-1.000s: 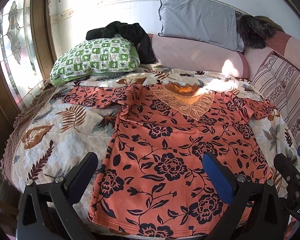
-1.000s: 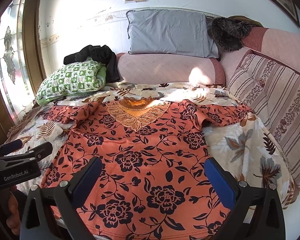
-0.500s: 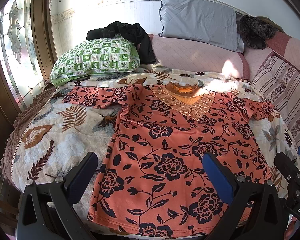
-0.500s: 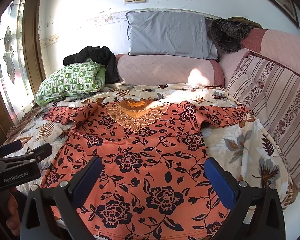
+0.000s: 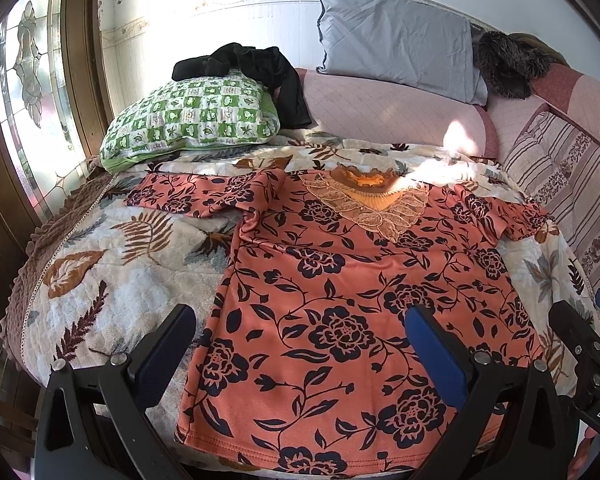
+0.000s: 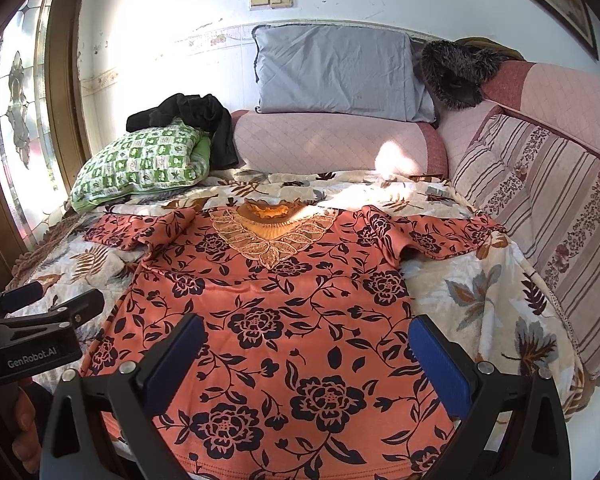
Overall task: Fold small clothes
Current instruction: 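Grasp the blouse sleeve with the right gripper and fold it over the body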
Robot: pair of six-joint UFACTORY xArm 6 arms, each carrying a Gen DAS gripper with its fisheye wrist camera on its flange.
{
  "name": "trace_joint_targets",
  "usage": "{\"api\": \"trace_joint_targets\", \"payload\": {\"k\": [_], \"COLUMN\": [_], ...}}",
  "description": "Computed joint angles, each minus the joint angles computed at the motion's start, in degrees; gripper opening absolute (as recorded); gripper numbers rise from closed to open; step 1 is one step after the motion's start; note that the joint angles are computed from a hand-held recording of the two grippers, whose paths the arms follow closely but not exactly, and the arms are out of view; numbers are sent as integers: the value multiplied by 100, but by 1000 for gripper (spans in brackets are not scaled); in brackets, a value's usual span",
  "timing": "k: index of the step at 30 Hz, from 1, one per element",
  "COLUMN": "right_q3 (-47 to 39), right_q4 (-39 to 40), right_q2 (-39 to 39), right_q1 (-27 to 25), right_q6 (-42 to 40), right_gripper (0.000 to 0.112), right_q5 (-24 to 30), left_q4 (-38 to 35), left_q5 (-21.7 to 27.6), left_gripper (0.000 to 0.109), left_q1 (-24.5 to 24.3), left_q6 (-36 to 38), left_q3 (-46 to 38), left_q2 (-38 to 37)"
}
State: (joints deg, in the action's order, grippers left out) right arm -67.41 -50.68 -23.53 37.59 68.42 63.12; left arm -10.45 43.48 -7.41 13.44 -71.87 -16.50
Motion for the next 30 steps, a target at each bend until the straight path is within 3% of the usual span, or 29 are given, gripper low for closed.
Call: {"api": "trace_joint_targets", "payload": {"k": [4, 7, 12, 17, 19, 23, 28, 30], "right_q3": [178, 806, 1711, 1368, 803, -573, -2053, -2420], "right_q4": [497, 1226, 3298, 5724, 6451, 6454, 6388, 6380], "right_q2": [-124, -581, -1167, -472, 164, 1587, 3141, 3552], "right_q1": [-351, -1028, -2772, -4564, -5226, -6282, -6890, -6932], "right_q6": [-289, -429, -1609, -3528, -4006, -3973, -3779, -3843], "right_gripper": [103, 103, 103, 103, 102, 96, 75, 74], "right_q5": [-444, -1365, -2920, -3910, -3918, -3509, -2716, -2661], "left_q4": [-163, -114, 401, 731, 806, 898, 976, 1009], "left_q5": [19, 19, -117, -43, -141, -592, -781, -694], "left_gripper": [103, 103, 103, 103, 103, 103, 103, 103], "left_q1": [232, 525, 1019, 1329, 1370, 1398, 1435, 1455], "left_q6": [100, 46, -393, -846, -949, -1042, -1197, -1315], "left_q3": [-147, -435, -1211, -2107, -2306, -2357, -2518, -2647], "left_q2": [261, 698, 1732, 2758, 3024, 3297, 3615, 3749]}}
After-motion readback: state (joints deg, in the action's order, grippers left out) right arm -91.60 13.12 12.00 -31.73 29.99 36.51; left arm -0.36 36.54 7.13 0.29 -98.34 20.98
